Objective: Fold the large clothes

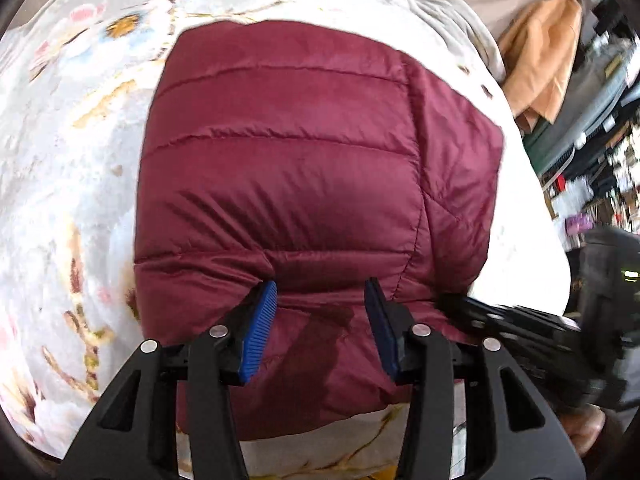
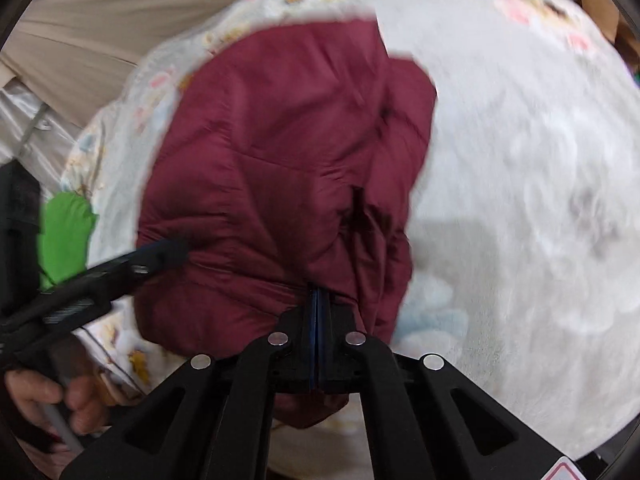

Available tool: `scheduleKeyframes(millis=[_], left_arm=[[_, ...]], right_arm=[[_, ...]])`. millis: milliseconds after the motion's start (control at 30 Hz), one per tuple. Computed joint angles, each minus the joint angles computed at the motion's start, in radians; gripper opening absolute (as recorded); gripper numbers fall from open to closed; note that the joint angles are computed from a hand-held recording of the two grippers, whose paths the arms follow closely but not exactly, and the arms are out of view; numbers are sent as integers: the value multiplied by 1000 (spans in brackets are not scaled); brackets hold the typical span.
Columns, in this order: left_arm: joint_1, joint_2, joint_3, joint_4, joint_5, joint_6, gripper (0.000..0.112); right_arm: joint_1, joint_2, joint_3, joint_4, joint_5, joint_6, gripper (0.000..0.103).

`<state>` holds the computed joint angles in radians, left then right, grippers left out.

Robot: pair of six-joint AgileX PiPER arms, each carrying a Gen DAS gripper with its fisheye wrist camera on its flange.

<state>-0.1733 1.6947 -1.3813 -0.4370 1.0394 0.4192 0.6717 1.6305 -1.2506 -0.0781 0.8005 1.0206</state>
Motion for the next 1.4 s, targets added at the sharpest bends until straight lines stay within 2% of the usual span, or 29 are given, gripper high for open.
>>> scheduleKeyframes(millis=[67,100,233,333,500,633,767,900,967,1100,1133,1233,1300,1400], left_arm=[[-18,-3,12,18,-10,10,44],[-29,-6,13,32,-14,4,44],[-26,-27,-7,50,0,-16,44],[-13,-31,-33,63,11,-48,44],[1,-30,-73,87,27,-84,46],[-17,-28,-86,131,8,-120,50],[-26,-7,-91,159,0,-135,50],[-35,5,-79,160,-19,-116,50],[-50,11,-73,171,-34,-109,50],[-76,34,-78,207,-43,-132,56],[-81,42,-86,226,-37,-147,57],[-76,45,-90,225,-32,-142,57],[-71,44,-93,220,-25,-135,57],[-52,37,-113,191,10,-128,57]], right_arm=[[-17,14,66,23,-83,19,0],[-20,16,65,28,-81,28,0],[40,-7,-87,-107,110,130,0],[63,-41,-202,-216,191,179,1],[-8,36,-407,-234,262,85,1],[-95,180,-573,-208,340,-26,1],[-173,332,-671,-139,365,-73,0],[-229,370,-583,-59,270,-99,0],[-223,397,-578,-71,261,-110,0],[-221,450,-647,-81,308,-148,0],[-229,441,-648,-70,310,-141,0],[-191,298,-568,-118,279,-50,0],[-113,211,-563,-187,344,-12,0],[-20,132,-505,-152,381,33,1]])
